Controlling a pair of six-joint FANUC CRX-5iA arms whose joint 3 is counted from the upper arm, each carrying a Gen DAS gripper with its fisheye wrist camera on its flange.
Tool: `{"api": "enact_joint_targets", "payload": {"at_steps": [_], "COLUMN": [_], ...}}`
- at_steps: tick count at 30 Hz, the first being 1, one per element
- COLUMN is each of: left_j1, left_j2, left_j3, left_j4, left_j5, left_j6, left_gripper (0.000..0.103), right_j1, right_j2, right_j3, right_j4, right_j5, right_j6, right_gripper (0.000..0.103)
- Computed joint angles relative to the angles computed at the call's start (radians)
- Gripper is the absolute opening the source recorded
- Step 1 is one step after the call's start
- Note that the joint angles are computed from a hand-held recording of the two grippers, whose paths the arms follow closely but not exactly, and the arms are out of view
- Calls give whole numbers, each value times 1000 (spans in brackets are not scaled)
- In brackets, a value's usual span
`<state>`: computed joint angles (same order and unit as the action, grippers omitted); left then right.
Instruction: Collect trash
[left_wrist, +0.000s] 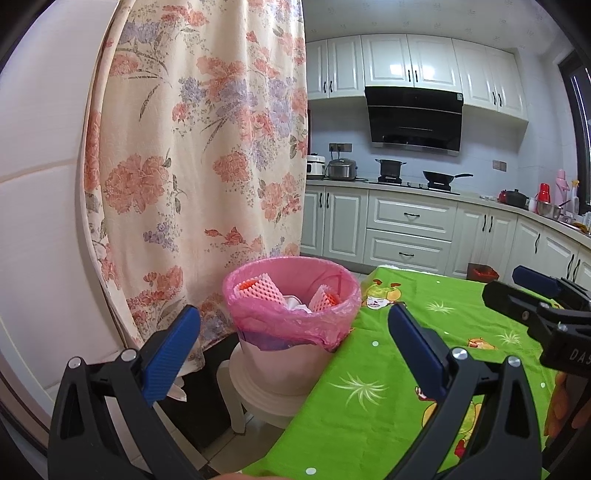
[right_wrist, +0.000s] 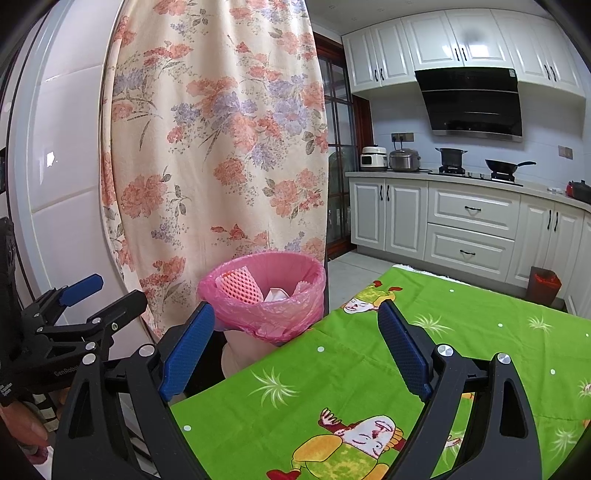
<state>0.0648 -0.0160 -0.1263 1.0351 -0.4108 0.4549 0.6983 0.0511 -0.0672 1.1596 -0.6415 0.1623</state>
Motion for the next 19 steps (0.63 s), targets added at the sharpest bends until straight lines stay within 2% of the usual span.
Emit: {"api": "enact_joint_targets", "payload": {"at_steps": [4,8,12,19], "left_j1": [0,27,18,15], "left_j2": [3,20,9,6], "left_j3": [1,43,19,15], "left_j4": [4,-85,-69,-73], "left_j5": [-3,-69,-31,-11], "left_j6": [-5,109,85,82], "left_gripper": [98,98,98,98], "right_j1": [4,3,3,2], "right_j2": [0,-2,-2,-4], "right_j3": [5,1,-3,-10], "right_j4": [-3,-5,-2,6], "right_j5": [-7,-3,-1,2], "right_j6": [3,5,0,-12], "right_gripper": [84,84,84,84]}}
